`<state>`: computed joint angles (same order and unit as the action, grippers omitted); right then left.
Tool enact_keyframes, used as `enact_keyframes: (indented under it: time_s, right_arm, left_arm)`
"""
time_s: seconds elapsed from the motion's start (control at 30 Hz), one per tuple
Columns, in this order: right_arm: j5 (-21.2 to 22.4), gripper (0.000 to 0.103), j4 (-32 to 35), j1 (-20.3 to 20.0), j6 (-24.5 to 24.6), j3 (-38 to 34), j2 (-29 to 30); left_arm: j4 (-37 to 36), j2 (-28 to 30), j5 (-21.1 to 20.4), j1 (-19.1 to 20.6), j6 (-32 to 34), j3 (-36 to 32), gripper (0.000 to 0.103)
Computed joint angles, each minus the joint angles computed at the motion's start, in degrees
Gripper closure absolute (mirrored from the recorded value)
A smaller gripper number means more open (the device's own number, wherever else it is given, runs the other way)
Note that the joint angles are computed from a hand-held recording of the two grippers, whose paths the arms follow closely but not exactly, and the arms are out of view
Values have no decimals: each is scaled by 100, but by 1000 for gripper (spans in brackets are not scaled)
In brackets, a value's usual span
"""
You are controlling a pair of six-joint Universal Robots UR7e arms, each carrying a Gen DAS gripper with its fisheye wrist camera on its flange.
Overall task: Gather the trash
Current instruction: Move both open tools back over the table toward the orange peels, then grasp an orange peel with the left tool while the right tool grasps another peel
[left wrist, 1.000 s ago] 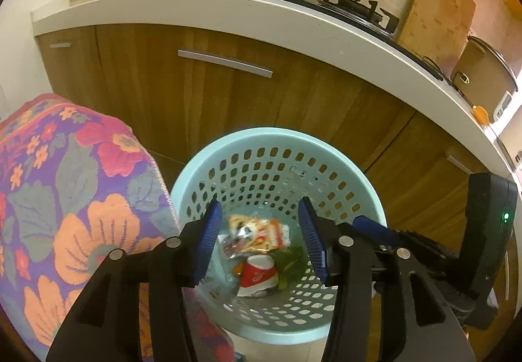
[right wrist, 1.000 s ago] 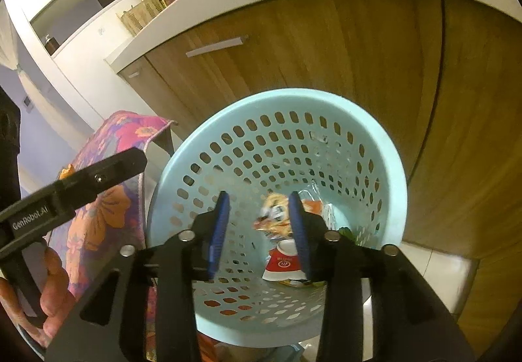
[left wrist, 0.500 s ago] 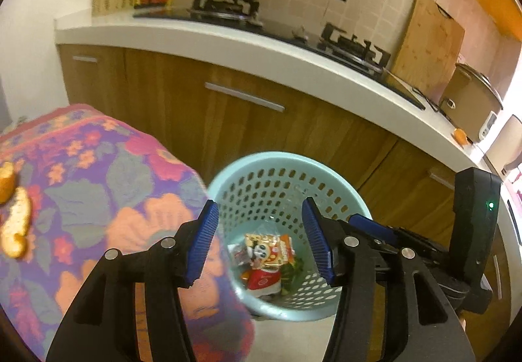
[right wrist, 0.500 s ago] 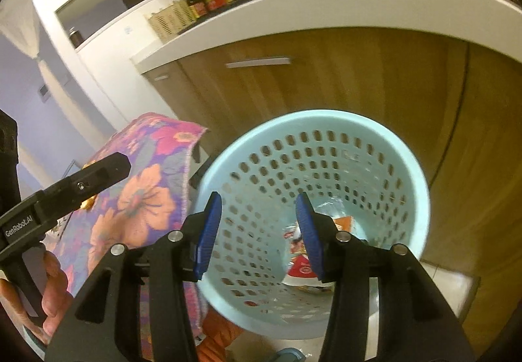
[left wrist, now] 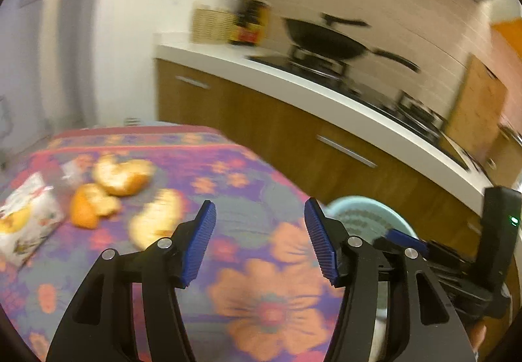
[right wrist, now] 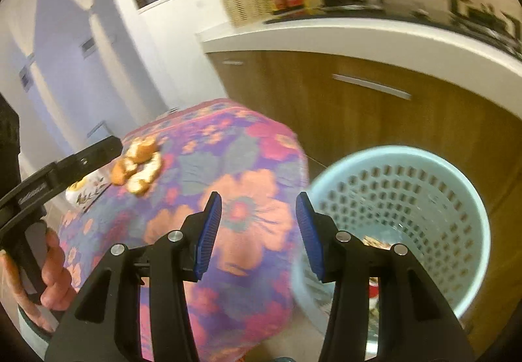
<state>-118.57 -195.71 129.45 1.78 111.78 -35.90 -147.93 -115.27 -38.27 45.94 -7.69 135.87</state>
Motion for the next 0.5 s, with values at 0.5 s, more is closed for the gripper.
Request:
enact_keyframes:
  time_s: [0.5]
  right_arm:
    - [54,56,1372,572,-889,-2363,1556]
  left_arm:
    - [-529,383,151,1913,353,-827,38]
